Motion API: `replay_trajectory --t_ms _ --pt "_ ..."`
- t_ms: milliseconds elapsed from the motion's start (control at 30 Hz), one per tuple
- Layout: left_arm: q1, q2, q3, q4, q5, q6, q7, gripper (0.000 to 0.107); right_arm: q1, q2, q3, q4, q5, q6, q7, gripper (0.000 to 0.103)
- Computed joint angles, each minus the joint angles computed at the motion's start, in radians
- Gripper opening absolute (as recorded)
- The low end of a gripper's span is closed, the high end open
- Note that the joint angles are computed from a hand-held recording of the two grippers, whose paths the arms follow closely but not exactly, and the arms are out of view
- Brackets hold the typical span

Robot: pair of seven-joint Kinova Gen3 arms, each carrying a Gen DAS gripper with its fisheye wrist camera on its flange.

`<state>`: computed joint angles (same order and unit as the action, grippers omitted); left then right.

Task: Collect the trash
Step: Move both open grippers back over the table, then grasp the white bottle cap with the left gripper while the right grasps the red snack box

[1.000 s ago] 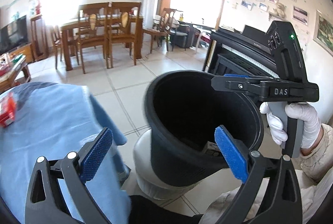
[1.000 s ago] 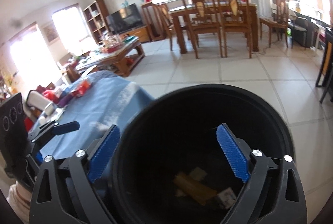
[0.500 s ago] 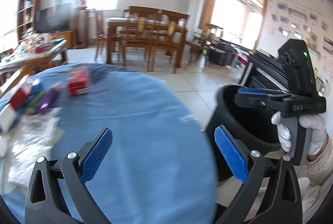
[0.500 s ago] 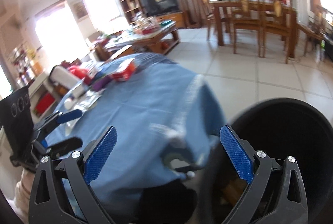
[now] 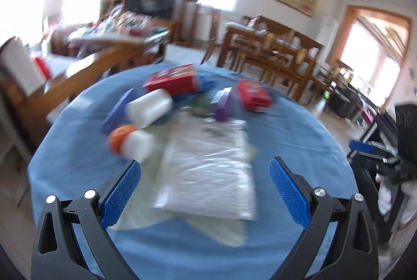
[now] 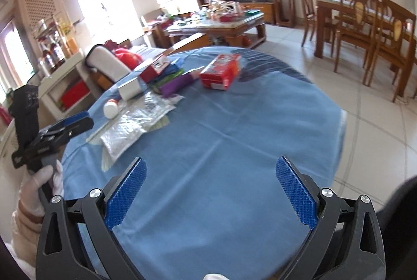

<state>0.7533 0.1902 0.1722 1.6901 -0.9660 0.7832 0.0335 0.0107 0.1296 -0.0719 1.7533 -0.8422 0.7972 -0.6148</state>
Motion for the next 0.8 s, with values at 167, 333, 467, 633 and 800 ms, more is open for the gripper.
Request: replay_trajectory --t_ms 167,333,467,633,800 --pt "-0.133 -0.011 0.024 -0.011 0.200 -0.011 -0.150 0.098 -0.027 0.059 -0.029 -0.047 -0.009 -0.015 -0.034 0.098" --pt "-0.155 -0.001 -0.025 -0.037 0.325 0.002 -0.256 0.098 -0.039 0.102 -0.063 -0.086 -0.010 -0.045 -0.054 0.098" --pt "-0.171 0.029 -0.042 -0.081 0.367 0.042 -0.298 0.098 -0.061 0.145 -0.086 -0.137 0.020 -0.084 -0.101 0.098" --pt "-0.116 0.103 -0.097 -0.203 0.361 0.228 -0.359 0.098 -0.058 0.191 -0.118 -0.191 0.043 -0.099 -0.140 0.098" --pt "-0.101 0.124 -0.083 -0.241 0.320 0.367 -0.397 0.098 -0.051 0.212 -0.144 -0.206 0.065 -0.119 -0.151 0.098"
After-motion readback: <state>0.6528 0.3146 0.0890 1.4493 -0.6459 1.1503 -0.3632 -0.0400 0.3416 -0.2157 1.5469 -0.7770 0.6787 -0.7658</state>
